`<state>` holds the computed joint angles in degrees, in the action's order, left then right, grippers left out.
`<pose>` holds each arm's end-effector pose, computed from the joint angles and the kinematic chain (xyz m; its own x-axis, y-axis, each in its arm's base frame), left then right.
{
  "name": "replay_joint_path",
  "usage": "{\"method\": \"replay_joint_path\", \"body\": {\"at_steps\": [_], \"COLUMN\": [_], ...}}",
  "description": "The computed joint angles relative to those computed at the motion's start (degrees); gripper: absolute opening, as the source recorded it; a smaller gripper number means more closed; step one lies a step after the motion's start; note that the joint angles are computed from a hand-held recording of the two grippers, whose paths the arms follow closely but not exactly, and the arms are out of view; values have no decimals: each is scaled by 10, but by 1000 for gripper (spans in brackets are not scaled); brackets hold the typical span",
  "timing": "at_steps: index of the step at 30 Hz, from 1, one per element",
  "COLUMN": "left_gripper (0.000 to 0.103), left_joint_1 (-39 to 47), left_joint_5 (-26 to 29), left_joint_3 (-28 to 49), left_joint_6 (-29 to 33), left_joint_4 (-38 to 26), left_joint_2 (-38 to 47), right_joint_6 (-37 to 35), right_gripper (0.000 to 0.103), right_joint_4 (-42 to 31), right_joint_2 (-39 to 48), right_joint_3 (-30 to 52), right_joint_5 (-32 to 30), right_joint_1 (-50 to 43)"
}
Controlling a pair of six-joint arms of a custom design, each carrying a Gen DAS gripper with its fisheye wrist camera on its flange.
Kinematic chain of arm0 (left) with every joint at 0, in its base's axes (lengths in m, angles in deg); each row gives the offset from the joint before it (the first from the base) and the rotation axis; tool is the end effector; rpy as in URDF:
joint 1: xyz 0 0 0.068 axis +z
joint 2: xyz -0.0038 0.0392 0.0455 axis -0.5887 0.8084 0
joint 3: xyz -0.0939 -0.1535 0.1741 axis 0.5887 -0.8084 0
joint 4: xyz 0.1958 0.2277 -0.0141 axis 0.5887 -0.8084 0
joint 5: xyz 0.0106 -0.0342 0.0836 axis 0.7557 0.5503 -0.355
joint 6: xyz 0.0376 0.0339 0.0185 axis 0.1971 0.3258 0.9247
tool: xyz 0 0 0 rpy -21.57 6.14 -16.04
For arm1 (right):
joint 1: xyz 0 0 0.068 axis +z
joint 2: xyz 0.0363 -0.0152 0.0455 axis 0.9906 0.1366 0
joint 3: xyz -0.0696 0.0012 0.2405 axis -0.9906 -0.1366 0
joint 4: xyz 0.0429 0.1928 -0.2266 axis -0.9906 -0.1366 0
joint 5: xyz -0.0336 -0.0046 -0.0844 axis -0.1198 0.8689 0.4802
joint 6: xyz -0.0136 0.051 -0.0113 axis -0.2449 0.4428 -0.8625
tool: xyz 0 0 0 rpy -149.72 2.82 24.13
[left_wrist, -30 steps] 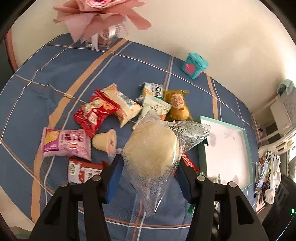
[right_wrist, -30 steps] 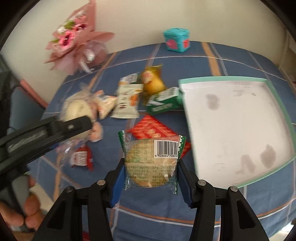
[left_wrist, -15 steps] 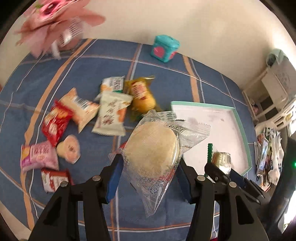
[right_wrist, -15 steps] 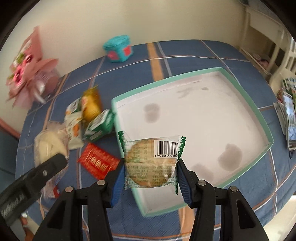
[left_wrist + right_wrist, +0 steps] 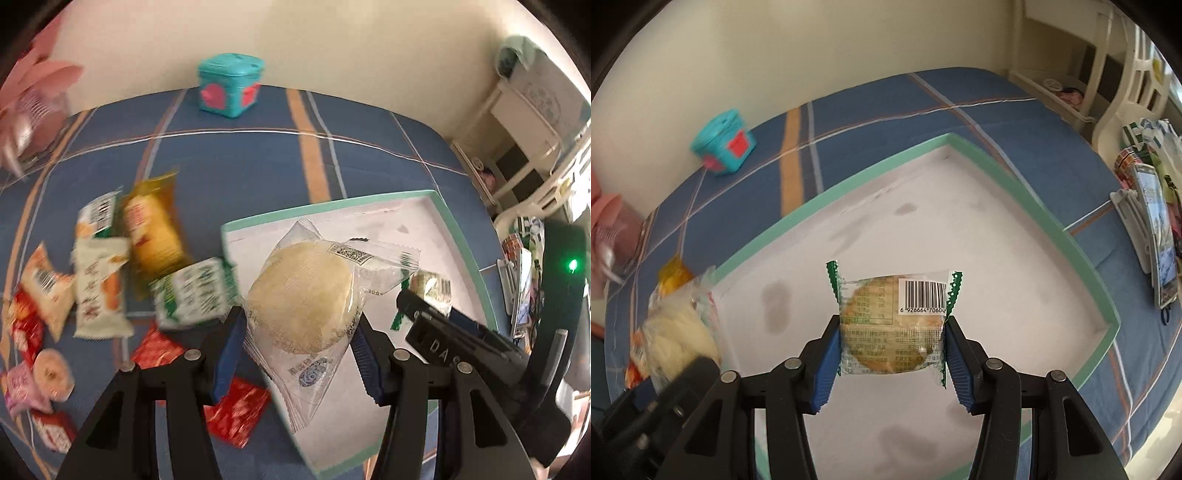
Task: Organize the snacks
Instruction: 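Carry the bun and biscuit over the white tray and open both grippers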
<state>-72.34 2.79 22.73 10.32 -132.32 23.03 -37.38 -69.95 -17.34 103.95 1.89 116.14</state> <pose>0.2249 -0.1606 0.2253 -0.9056 -0.1640 -0.3911 -0.0741 0.9692 -0.2348 0.2280 0.1445 0.1989 -0.8936 0.1514 -0.4225 0.1228 0.9879 0.0944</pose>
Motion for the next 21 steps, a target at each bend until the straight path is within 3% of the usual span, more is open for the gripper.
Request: {"method": "replay_joint_path", "body": {"at_steps": [12,21], "left_gripper": [58,58], "left_joint_1": [-9,11], "left_joint_5": [13,4], "left_joint_3": [27,-6], "left_joint_6": [28,51], "left_joint_4": [66,64], "left_joint_2": [110,87], "right_joint_6": [-29,-32], "right_gripper": [56,56], "right_joint_4": [28,23], "right_joint_2": [17,27], "right_joint_3": [-2,6], "right_joint_5": [1,-6], "right_joint_1": [-64,-62]}}
